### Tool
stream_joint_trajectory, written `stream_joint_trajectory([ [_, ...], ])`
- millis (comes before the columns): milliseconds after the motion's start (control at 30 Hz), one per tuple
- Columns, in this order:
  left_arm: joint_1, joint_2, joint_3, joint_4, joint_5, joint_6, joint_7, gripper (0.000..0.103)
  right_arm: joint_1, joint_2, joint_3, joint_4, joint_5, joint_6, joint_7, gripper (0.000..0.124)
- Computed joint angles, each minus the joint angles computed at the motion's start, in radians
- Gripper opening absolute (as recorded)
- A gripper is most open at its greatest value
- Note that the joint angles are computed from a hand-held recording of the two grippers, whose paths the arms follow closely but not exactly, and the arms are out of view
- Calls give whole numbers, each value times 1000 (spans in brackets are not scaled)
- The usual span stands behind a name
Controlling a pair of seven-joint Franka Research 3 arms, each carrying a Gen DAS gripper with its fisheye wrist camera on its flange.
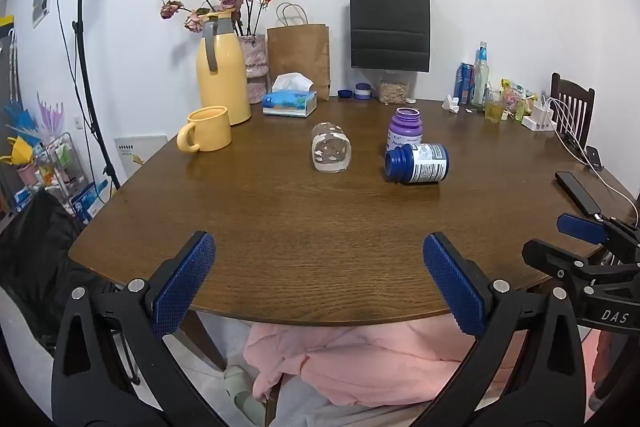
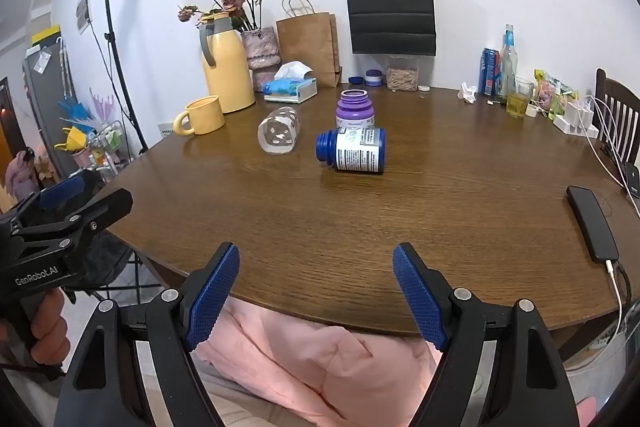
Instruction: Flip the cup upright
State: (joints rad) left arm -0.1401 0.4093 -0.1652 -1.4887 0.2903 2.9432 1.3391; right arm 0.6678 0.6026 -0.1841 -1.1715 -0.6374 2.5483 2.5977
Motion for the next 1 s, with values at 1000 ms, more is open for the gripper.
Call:
stream_joint_trajectory([
  [1000, 5, -13, 4, -54, 5, 34, -9, 103, -1, 11, -1, 12, 15, -5, -10, 83],
])
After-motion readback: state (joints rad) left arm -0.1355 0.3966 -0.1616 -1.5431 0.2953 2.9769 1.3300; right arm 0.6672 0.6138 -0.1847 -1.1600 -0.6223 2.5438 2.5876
